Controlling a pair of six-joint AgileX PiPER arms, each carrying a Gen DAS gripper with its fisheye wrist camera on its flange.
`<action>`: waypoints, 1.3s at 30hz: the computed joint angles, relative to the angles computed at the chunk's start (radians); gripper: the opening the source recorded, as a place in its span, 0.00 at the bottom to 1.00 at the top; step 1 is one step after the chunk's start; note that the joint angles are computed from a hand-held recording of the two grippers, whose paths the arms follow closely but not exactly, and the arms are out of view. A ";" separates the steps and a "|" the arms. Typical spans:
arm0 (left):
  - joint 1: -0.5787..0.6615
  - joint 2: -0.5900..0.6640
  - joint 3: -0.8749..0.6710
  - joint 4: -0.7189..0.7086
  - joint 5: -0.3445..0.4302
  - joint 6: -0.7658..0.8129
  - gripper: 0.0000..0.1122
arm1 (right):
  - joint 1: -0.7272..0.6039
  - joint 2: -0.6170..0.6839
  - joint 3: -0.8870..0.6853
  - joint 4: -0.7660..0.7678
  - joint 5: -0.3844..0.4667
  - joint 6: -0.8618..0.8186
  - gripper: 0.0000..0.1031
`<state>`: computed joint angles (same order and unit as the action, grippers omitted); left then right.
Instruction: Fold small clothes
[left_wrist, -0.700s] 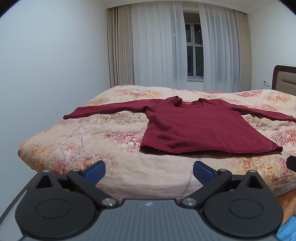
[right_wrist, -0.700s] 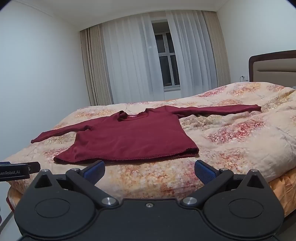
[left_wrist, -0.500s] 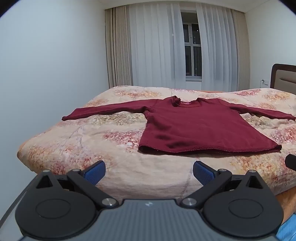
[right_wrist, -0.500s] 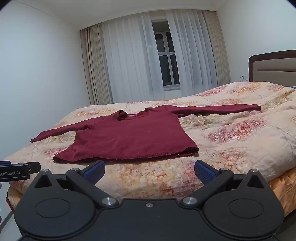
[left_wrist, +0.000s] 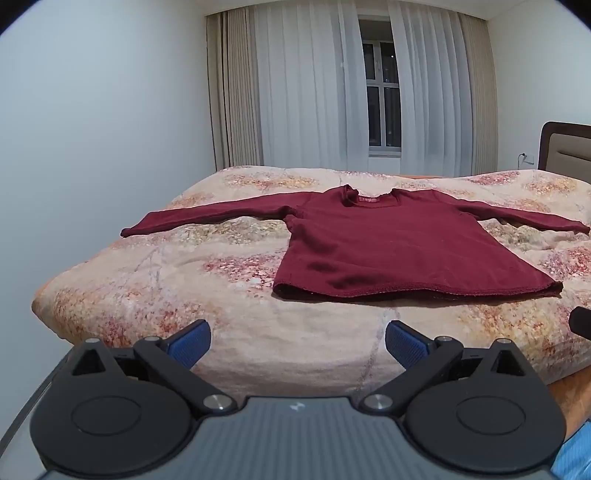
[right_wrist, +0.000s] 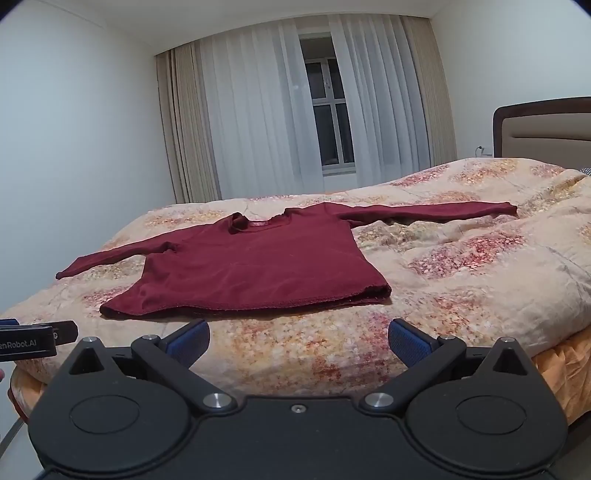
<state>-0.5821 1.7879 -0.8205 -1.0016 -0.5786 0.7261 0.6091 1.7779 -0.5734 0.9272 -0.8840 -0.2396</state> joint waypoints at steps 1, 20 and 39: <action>0.000 0.000 -0.001 -0.002 0.001 0.001 0.91 | 0.000 0.000 0.000 -0.001 0.000 0.001 1.00; 0.000 0.009 0.002 0.008 -0.009 -0.012 0.91 | 0.000 0.003 -0.005 0.004 0.005 -0.006 1.00; 0.004 0.010 0.003 0.016 -0.009 -0.017 0.91 | 0.001 0.005 -0.003 0.004 0.003 -0.004 1.00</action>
